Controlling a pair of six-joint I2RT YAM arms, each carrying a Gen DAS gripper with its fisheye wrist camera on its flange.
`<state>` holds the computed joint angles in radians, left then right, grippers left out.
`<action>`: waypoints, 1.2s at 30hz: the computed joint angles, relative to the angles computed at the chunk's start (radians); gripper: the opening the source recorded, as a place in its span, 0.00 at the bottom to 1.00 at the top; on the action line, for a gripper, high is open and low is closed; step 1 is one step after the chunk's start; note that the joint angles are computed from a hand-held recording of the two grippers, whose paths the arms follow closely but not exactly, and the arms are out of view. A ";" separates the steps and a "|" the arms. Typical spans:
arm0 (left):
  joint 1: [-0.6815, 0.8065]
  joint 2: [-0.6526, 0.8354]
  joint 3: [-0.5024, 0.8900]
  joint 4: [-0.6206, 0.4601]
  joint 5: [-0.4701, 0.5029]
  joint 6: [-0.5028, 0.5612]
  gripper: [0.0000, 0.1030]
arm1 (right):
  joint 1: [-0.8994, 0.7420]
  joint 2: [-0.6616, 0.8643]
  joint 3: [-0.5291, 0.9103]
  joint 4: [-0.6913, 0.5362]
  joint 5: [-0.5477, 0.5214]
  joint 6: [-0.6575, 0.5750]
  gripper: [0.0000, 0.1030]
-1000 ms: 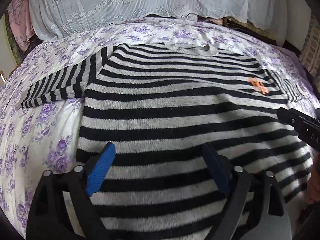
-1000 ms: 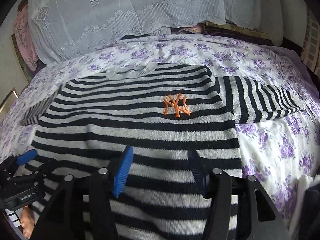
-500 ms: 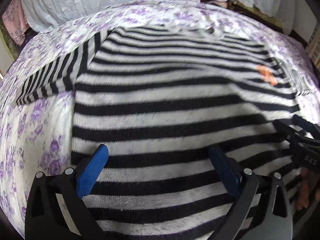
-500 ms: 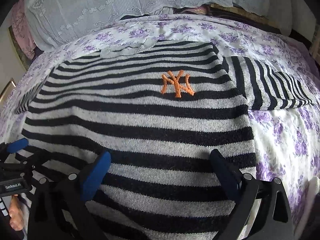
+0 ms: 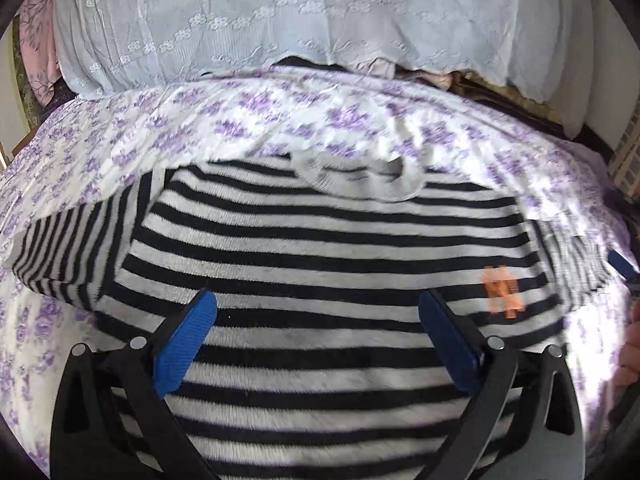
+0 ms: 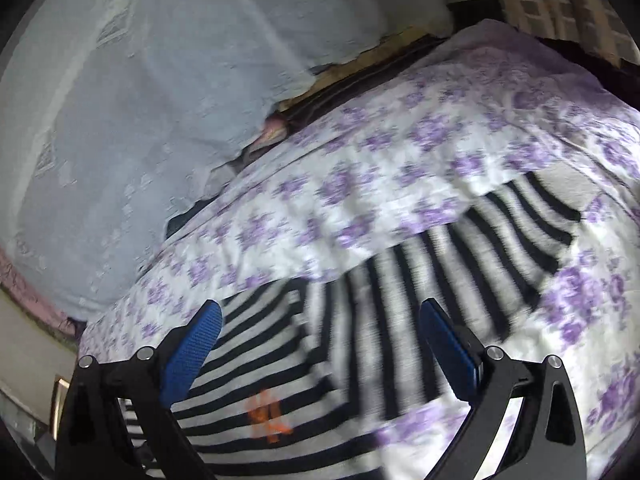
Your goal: Fold small clothes
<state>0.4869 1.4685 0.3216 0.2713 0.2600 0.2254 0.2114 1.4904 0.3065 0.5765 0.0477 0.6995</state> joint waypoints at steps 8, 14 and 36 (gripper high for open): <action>-0.003 0.268 0.046 0.137 -0.050 0.037 0.96 | -0.549 0.448 -0.138 0.595 -0.282 0.264 0.69; 0.037 0.283 0.064 0.106 -0.012 0.045 0.96 | -0.561 0.530 -0.112 0.631 -0.251 0.287 0.64; 0.009 0.272 0.055 0.115 -0.051 0.041 0.96 | -0.398 0.423 -0.034 0.573 -0.088 0.254 0.07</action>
<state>0.4957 1.7408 0.3767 0.3858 0.2088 0.2667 -0.1863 1.9138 0.2722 1.1494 -0.0405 0.9536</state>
